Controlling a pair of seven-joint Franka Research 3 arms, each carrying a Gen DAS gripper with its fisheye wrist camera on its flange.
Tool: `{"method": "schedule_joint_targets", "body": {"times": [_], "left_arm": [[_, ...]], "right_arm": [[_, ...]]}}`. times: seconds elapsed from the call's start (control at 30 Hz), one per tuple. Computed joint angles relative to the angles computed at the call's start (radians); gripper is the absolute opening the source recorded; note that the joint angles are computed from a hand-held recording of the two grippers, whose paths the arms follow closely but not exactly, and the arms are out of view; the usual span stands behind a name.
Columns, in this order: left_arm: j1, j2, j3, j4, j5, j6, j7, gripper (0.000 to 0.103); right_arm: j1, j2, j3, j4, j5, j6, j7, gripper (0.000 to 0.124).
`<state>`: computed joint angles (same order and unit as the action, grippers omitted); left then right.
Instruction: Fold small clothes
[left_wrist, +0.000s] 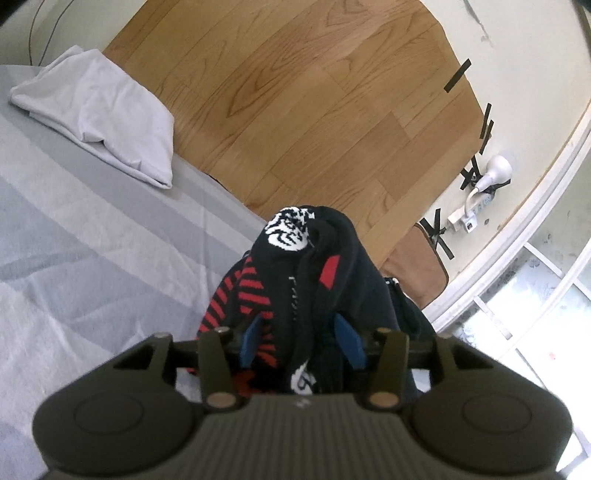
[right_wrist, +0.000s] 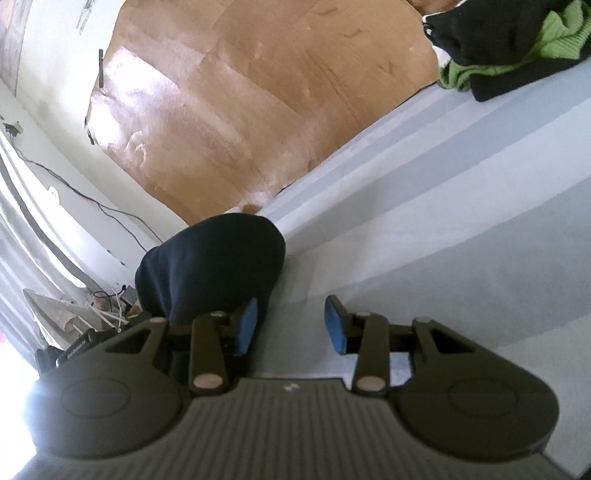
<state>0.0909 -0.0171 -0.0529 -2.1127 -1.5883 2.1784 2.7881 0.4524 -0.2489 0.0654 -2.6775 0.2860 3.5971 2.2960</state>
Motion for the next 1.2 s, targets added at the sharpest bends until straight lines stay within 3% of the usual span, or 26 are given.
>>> {"method": "schedule_joint_targets", "body": {"times": [0.13, 0.23, 0.37, 0.53, 0.73, 1.2], "left_arm": [[-0.001, 0.001, -0.001, 0.002, 0.005, 0.007, -0.002, 0.050], [-0.001, 0.001, -0.001, 0.003, 0.006, 0.008, 0.000, 0.054], [-0.001, 0.002, -0.001, 0.004, 0.008, 0.009, 0.002, 0.058], [-0.001, 0.003, -0.001, 0.007, 0.011, 0.010, 0.003, 0.059], [-0.002, 0.001, -0.003, 0.007, 0.015, 0.022, 0.018, 0.060], [-0.006, -0.005, -0.001, 0.003, 0.018, 0.031, 0.021, 0.062]], "right_arm": [[-0.017, 0.000, 0.039, -0.005, 0.062, 0.019, -0.021, 0.044], [-0.007, 0.000, 0.028, -0.010, 0.053, 0.028, -0.010, 0.043], [-0.041, 0.000, 0.089, 0.011, 0.140, -0.004, -0.094, 0.044], [-0.020, 0.002, 0.068, 0.010, 0.145, 0.003, -0.098, 0.044], [-0.041, 0.004, 0.109, 0.027, 0.214, -0.018, -0.166, 0.044], [-0.036, 0.010, 0.121, 0.043, 0.272, -0.024, -0.219, 0.044]]}}
